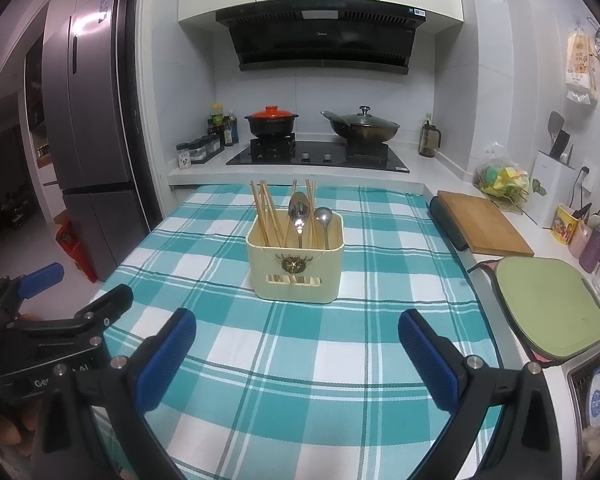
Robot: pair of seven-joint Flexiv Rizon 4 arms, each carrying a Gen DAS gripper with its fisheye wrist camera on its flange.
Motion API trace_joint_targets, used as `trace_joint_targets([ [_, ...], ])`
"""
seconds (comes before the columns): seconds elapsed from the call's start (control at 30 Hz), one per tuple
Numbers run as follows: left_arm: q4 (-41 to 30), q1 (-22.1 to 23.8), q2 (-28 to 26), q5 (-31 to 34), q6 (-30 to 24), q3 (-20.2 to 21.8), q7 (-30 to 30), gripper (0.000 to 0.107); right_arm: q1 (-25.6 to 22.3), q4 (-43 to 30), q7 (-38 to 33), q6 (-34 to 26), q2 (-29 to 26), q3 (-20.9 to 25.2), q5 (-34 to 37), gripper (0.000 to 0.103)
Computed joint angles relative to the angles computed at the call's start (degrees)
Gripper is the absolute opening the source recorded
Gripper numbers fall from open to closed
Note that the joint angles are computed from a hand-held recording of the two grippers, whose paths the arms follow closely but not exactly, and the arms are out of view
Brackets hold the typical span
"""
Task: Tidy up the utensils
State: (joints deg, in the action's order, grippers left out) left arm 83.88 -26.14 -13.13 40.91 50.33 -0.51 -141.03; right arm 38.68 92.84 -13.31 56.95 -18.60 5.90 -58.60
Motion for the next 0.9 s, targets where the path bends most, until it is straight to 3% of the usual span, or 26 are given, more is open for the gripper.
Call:
trace_joint_targets([
  [0.9,-0.18,-0.42,-0.29,-0.22,-0.07,-0.14,0.83,0.103,-0.01,0.61,0.60,-2.78,0.41,0.51,0.43,0.103],
])
